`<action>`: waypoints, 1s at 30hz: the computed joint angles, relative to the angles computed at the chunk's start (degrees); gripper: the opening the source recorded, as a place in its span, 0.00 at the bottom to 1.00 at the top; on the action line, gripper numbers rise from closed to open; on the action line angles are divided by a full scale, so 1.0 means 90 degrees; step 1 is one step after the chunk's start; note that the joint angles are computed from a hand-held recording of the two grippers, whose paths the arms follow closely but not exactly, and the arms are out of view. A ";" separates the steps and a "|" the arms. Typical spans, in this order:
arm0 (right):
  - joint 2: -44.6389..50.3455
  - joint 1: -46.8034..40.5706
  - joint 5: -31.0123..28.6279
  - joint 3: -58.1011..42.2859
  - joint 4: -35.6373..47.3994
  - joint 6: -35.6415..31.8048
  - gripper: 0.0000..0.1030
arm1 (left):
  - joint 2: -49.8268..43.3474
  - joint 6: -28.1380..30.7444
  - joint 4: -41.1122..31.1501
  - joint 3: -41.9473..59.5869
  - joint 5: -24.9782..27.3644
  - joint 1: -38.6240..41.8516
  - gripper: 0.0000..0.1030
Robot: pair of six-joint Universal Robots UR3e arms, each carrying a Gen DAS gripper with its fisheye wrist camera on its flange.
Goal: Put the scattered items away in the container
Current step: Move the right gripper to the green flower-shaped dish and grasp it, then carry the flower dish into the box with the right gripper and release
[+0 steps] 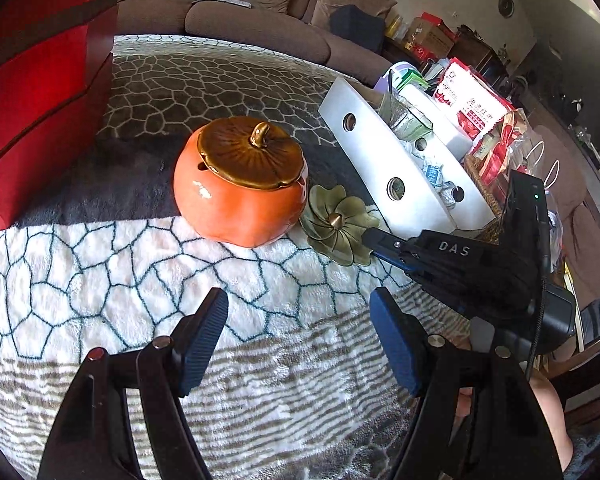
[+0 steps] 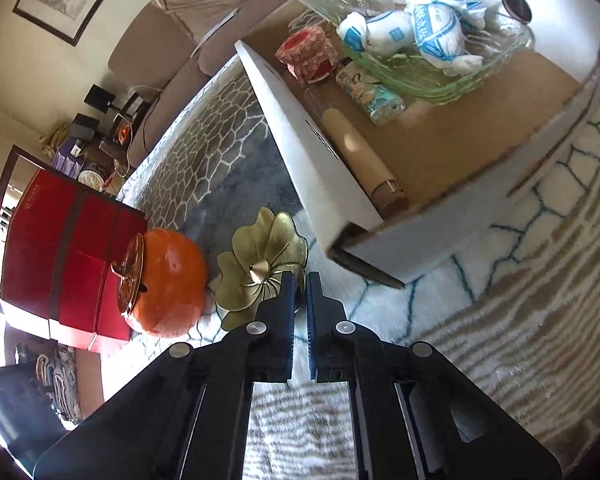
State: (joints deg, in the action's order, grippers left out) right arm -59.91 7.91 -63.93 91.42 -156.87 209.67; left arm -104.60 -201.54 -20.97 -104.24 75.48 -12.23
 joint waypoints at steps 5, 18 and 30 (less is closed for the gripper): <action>-0.0552 -0.0434 0.0818 0.0679 0.0714 -0.0760 0.05 | -0.0319 -0.0112 -0.0087 0.0274 -0.0110 -0.0133 0.72; -0.0749 -0.0650 0.1152 0.0468 0.2303 -0.2116 0.06 | -0.1288 -0.0109 -0.0915 0.1673 0.0358 -0.0872 0.25; -0.0624 -0.0478 0.0488 -0.0303 0.2761 -0.2652 0.07 | -0.1329 -0.0149 -0.1235 0.1846 0.0459 -0.0905 0.09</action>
